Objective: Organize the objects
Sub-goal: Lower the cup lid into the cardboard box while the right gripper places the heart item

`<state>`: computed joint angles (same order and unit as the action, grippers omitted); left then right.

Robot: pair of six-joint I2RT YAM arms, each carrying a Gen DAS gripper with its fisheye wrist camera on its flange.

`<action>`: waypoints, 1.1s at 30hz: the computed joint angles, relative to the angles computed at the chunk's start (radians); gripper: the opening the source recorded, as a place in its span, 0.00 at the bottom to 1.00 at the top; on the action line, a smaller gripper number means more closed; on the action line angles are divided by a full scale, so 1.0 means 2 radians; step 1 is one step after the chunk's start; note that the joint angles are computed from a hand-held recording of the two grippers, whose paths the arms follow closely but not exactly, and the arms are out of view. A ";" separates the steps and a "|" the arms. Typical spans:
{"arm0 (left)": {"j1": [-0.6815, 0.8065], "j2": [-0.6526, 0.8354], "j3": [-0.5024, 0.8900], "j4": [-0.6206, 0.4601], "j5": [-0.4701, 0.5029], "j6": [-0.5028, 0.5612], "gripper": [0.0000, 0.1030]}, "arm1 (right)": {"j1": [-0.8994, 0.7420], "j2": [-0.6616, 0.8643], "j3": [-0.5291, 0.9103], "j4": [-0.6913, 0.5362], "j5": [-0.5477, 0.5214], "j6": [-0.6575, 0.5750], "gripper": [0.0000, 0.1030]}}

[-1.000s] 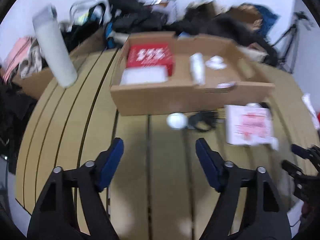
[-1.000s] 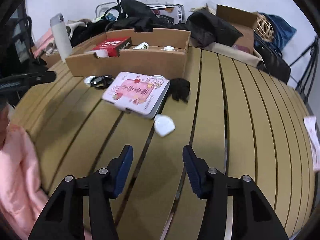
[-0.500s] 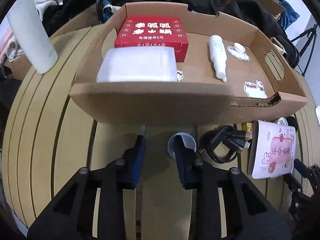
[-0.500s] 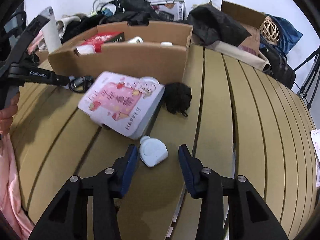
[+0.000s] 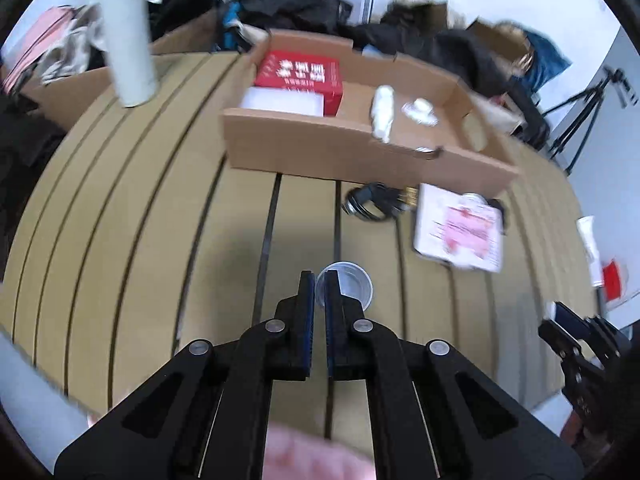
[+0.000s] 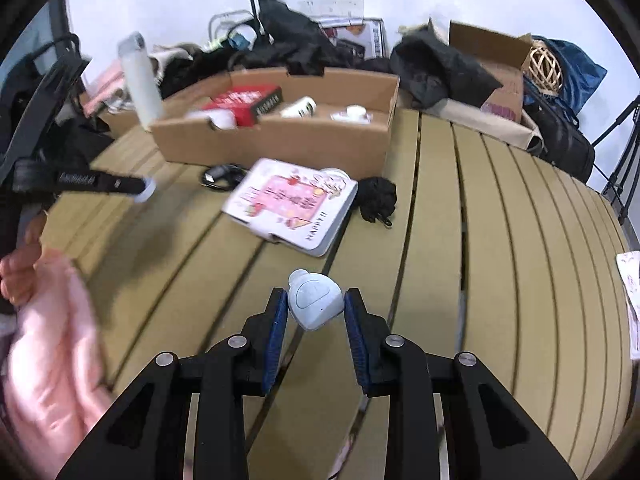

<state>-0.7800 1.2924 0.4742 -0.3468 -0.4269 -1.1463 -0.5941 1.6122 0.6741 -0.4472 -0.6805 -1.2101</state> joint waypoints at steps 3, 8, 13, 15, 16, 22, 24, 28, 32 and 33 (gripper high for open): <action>-0.069 -0.050 0.010 -0.082 -0.034 -0.078 0.01 | -0.047 -0.013 0.023 -0.087 -0.026 -0.061 0.31; -0.096 -0.063 0.051 -0.136 -0.061 -0.095 0.01 | -0.075 0.003 0.064 -0.159 -0.042 -0.061 0.31; -0.022 -0.072 0.093 -0.136 -0.042 0.017 0.01 | -0.084 -0.036 0.077 -0.172 -0.062 -0.070 0.31; 0.031 -0.069 0.115 -0.117 -0.013 0.092 0.01 | -0.071 -0.039 0.100 -0.172 -0.071 -0.042 0.31; 0.058 -0.063 0.128 -0.106 0.003 0.126 0.01 | -0.057 -0.037 0.110 -0.163 -0.074 -0.018 0.31; 0.218 0.084 0.265 -0.063 0.117 0.300 0.01 | 0.081 -0.014 0.183 -0.084 -0.048 0.168 0.31; 0.245 0.143 0.314 -0.063 0.136 0.329 0.01 | 0.136 0.038 0.239 -0.074 -0.035 0.226 0.31; 0.287 0.262 0.403 -0.062 0.155 0.353 0.01 | 0.226 0.166 0.371 -0.076 0.004 0.331 0.31; 0.321 0.361 0.458 -0.041 0.184 0.355 0.01 | 0.293 0.291 0.505 -0.067 0.063 0.428 0.31; 0.329 0.377 0.459 -0.024 0.200 0.351 0.01 | 0.307 0.317 0.534 -0.065 0.074 0.438 0.31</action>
